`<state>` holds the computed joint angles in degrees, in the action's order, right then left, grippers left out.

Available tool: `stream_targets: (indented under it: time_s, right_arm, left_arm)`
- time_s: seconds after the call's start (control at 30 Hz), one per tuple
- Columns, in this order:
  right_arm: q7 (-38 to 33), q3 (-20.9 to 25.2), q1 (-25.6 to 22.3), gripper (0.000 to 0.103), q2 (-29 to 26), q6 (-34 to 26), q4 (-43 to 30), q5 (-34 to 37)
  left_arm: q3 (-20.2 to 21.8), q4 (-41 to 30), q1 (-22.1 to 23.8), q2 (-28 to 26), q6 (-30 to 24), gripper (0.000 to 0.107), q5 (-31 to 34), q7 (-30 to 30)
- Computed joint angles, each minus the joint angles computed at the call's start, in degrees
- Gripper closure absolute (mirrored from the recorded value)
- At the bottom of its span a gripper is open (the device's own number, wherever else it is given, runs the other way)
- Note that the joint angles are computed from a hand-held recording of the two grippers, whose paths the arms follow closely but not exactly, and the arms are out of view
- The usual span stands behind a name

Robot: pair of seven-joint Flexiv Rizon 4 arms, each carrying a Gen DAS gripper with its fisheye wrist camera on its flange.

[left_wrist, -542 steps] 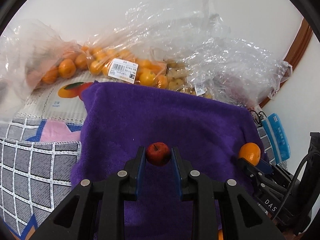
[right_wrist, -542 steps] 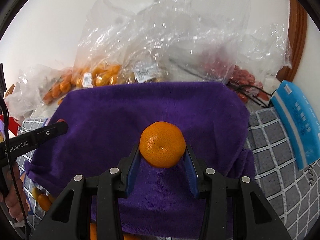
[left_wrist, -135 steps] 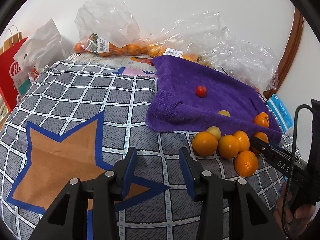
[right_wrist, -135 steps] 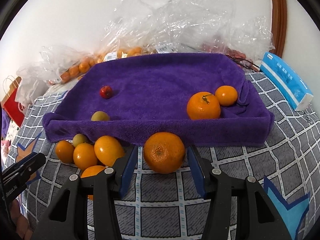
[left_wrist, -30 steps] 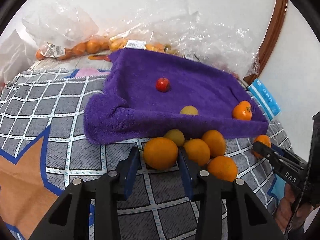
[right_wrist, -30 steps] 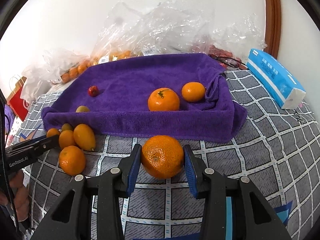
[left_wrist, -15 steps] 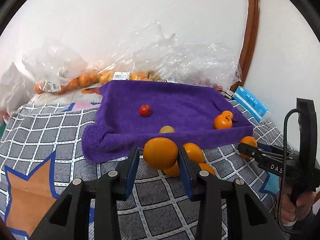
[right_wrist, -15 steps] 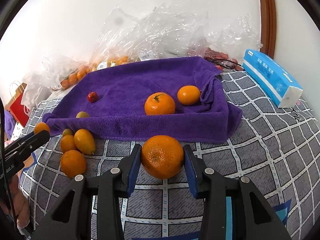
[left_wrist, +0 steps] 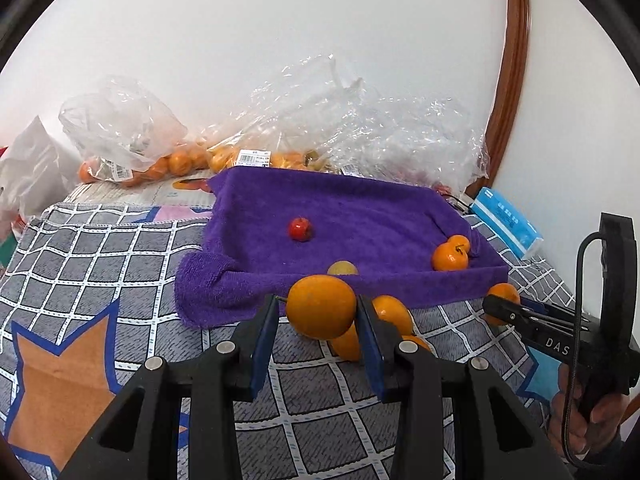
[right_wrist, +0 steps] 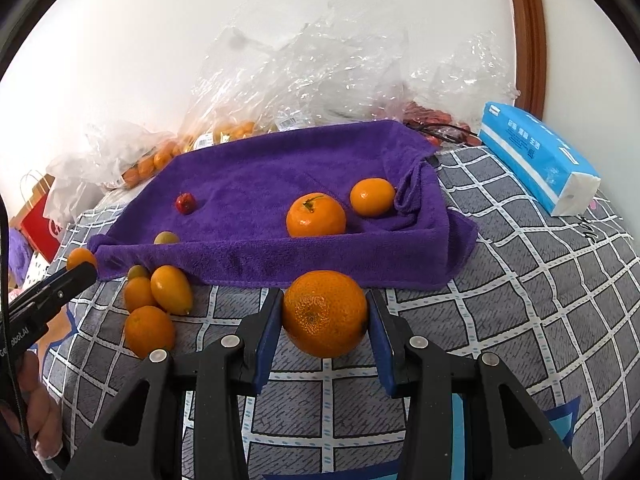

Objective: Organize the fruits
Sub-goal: 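Carry both held oranges up and over the purple towel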

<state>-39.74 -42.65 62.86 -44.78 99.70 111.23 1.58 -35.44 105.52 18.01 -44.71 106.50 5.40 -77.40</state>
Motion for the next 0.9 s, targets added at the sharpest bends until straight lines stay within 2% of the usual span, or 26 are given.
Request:
stream_targets:
  time_s: [0.33, 0.63, 0.9]
  right_arm:
    - [0.16, -0.02, 0.04, 0.061, -0.03, 0.39, 0.11, 0.36]
    - [1.08, -2.95, 2.76, 0.061, -1.09, 1.40, 1.26, 2.97]
    - [1.89, -5.15, 4.72, 0.061, -1.50, -0.71, 1.58, 1.67]
  left_arm:
    - [0.58, -0.14, -0.40, 0.12, -0.33, 0.070, -0.87, -0.60]
    - [0.28, 0.09, -0.10, -0.04, 0.95, 0.070, 0.60, -1.06]
    - [-0.51, 0.27, 0.41, -0.14, 1.12, 0.070, 1.62, -1.35]
